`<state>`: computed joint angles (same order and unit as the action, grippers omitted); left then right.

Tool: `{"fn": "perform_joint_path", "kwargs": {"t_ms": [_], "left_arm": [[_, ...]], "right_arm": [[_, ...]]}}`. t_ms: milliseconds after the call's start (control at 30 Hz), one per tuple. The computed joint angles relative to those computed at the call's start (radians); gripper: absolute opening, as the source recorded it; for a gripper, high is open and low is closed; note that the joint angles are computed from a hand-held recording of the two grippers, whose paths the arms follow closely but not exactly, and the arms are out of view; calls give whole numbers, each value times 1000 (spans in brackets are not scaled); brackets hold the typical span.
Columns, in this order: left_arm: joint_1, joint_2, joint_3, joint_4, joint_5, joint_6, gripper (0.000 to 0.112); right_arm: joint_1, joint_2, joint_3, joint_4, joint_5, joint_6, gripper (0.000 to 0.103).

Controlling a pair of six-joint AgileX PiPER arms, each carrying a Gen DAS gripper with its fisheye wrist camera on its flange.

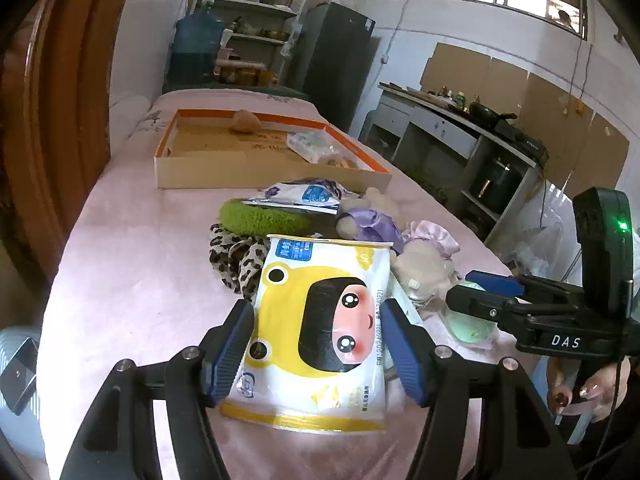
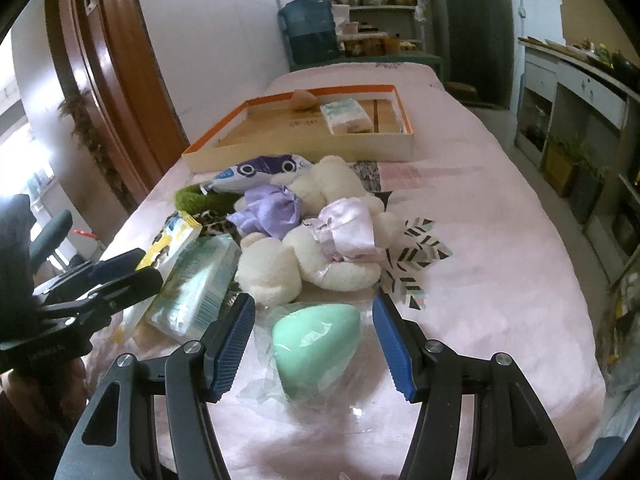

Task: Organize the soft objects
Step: 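Grasp the yellow wipes pack with the left tool while the right tool grasps the green sponge, then carry the wipes pack and green sponge over the tray with both tools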

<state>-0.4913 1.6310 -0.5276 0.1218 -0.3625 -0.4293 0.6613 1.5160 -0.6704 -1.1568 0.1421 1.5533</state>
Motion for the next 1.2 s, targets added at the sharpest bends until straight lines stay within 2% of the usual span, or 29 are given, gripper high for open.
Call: {"fn": "perform_joint_path", "kwargs": {"t_ms": [67, 167, 300, 367, 467, 533, 633, 733, 800, 867, 1100, 1200], "left_arm": [[-3, 4, -8, -1, 12, 1, 67], [-11, 22, -23, -4, 26, 1, 67], [15, 50, -38, 174, 24, -186, 67], [24, 49, -29, 200, 4, -215, 66], [13, 44, -11, 130, -11, -157, 61], [9, 39, 0, 99, -21, -135, 60], [-4, 24, 20, 30, -31, -88, 58], [-24, 5, 35, -56, -29, -19, 57], [-39, -11, 40, -119, -16, 35, 57], [-50, -26, 47, -174, -10, 81, 57], [-41, -73, 58, -238, 4, 117, 57], [-47, -89, 51, -310, 22, 173, 57]], "right_arm": [[-10, 4, 5, -32, -14, 33, 68], [-12, 11, 7, -67, -12, 70, 68], [-23, 15, 13, -27, -36, 27, 68], [-30, 20, 16, 33, -50, -37, 68], [-49, 32, 25, 177, -90, -186, 68], [-59, 32, 33, 166, -106, -175, 68], [-62, 29, 36, 238, -112, -248, 65], [-56, 27, 34, 187, -101, -199, 57], [-57, 24, 34, 242, -101, -254, 55], [-58, 18, 35, 238, -102, -248, 54], [-55, -13, 41, 278, -95, -289, 53], [-57, -29, 45, 195, -89, -204, 53]]}}
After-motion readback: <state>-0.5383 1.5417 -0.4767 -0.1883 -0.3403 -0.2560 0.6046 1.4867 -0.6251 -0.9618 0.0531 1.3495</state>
